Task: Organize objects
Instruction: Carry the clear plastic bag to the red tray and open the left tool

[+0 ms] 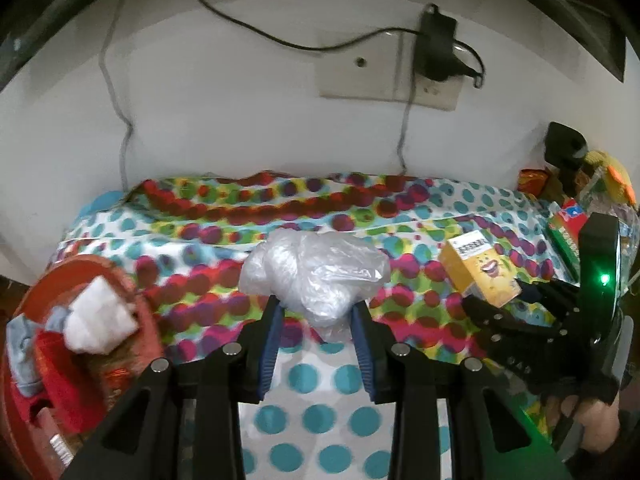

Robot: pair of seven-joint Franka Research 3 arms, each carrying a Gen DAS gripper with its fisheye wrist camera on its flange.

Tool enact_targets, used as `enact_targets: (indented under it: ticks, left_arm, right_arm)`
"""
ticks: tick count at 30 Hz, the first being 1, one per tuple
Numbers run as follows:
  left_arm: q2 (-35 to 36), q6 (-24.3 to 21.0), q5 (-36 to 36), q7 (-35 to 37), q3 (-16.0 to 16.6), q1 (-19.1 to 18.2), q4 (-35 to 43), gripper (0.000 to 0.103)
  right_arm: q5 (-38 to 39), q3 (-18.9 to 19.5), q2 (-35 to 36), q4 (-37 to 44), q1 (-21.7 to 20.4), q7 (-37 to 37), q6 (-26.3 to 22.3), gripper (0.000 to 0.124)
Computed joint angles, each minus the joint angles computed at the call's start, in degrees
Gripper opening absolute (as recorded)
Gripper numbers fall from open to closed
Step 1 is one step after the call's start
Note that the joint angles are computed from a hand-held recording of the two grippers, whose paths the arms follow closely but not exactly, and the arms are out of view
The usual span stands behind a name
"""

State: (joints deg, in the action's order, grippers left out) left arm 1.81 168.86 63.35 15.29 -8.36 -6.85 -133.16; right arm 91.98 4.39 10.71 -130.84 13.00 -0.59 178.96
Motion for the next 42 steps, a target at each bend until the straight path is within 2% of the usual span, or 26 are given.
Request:
enact_targets:
  ticks: [9,18,27,35,37,42]
  left_arm:
    - [-6.81,-0.59,-2.37,1.29,-0.28,3.56,-6.39,0.034]
    - [-12.22,-0.59,-4.20,2.29,-1.63,8.00,-11.64,0.034]
    - [-17.93,-0.24,-8.83,5.98,-1.58,12.60,-17.68,0.034]
    - [-25.22,-0.93,-15.17,11.89,-0.41,16.88,-24.29,0.034]
    - [-27.15,-0.49,-18.41,14.44,1.29,17.08,-26.37,0.034]
    - [-30.94,0.18,-23.91,19.05,2.67,18.92,-29.99,0.034]
  right_arm:
    - [1.29,-0.43,-0.37,-0.06,-0.34,-0.05,-1.18,0.049]
    - [2.41,-0.78,-0.03,0.30,0.34,-0.63,-0.11,0.049]
    - [2.50,-0.98,0.22,0.47,0.52,-0.82,0.19,0.049]
    - [2.26,-0.92,0.16,0.41,0.58,-0.47,0.27,0.049]
    - [2.41,-0.90,0.13,0.39,0.59,-0.61,0.31,0.049]
    - [4.09,-1.08,0.40,0.64,1.06,-2.30,0.77,0.049]
